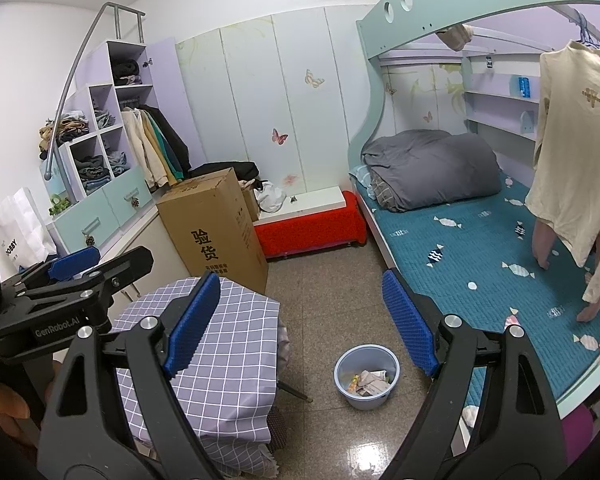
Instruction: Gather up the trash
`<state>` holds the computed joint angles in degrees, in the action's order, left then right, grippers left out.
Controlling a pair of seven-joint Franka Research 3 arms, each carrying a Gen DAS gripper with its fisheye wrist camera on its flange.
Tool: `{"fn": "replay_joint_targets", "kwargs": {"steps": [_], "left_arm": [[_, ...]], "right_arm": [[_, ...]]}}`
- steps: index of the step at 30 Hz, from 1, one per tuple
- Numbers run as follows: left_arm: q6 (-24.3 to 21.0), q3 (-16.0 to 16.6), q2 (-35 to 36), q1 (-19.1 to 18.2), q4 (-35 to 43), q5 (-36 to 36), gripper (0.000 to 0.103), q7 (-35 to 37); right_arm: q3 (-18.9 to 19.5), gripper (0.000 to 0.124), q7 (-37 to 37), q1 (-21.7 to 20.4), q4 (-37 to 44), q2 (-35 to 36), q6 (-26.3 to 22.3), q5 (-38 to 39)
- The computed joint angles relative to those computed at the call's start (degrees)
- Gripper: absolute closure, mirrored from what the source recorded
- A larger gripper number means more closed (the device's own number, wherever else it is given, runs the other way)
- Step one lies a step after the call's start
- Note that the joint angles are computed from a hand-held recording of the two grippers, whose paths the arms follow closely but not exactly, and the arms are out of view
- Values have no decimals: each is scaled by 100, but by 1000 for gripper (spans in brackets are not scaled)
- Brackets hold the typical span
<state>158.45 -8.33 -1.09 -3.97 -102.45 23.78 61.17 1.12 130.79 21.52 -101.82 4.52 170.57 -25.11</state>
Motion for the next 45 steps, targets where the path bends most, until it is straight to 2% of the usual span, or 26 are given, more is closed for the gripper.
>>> {"fn": "replay_joint_targets", "kwargs": {"steps": [10, 45], "left_arm": [[21, 4, 53, -8, 39, -68, 10, 75], [27, -5, 170, -70, 99, -50, 10, 39]], "right_arm": [[-51, 42, 32, 0, -31, 20, 33, -42], [-58, 42, -800, -17, 231, 254, -120, 817]]}}
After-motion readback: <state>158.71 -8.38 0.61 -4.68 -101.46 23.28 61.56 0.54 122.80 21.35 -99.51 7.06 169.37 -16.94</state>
